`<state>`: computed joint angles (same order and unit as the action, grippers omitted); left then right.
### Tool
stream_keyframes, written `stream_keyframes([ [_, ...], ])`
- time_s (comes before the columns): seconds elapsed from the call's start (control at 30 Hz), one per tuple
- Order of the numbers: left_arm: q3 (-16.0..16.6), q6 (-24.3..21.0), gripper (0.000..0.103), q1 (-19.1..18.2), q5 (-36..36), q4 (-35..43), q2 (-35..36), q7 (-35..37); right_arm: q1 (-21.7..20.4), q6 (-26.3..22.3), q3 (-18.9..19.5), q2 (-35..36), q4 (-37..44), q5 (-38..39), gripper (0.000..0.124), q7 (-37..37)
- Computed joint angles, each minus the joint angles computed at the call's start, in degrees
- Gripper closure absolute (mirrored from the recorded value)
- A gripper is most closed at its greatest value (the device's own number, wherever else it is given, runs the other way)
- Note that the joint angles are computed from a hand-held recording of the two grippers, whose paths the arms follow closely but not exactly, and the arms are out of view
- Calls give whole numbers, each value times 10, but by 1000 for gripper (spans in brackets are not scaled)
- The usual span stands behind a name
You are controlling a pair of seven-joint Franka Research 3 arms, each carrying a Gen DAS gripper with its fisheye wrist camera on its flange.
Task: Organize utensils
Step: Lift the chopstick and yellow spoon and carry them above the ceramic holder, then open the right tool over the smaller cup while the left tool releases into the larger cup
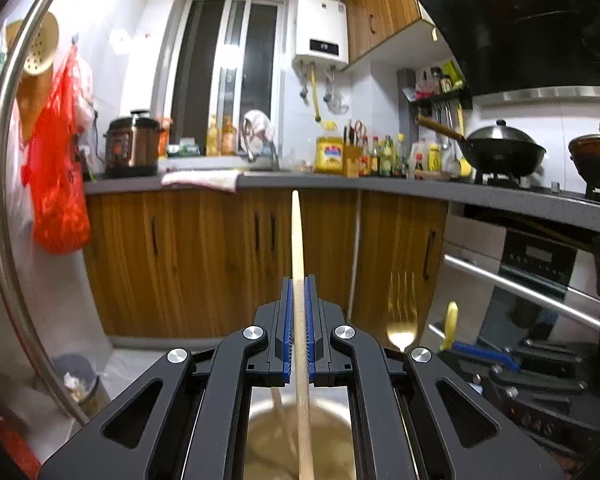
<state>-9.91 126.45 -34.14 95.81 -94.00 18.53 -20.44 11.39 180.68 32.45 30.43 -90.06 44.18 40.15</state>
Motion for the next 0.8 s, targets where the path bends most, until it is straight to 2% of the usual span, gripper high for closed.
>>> stream_keyframes([
  [0.1,-7,11,97,3,-20,-24,-14,2,-11,-5,12,-1,-9,5,114,-12],
  [0.23,-15,27,97,10,-33,-54,-31,-6,-8,-18,5,-6,-20,11,114,-17],
  [0.37,-26,64,97,25,-69,-80,-49,-1,-8,-26,2,-12,-28,29,114,-33],
  [0.5,-33,82,97,32,-100,-91,-56,11,7,-39,-20,-16,-30,41,114,-32],
  [0.63,-34,89,97,35,-129,-90,-52,35,38,-59,-63,-16,-22,33,114,-1],
  [0.8,-30,90,97,35,-143,-87,-48,48,54,-71,-86,-14,-17,28,114,16],
])
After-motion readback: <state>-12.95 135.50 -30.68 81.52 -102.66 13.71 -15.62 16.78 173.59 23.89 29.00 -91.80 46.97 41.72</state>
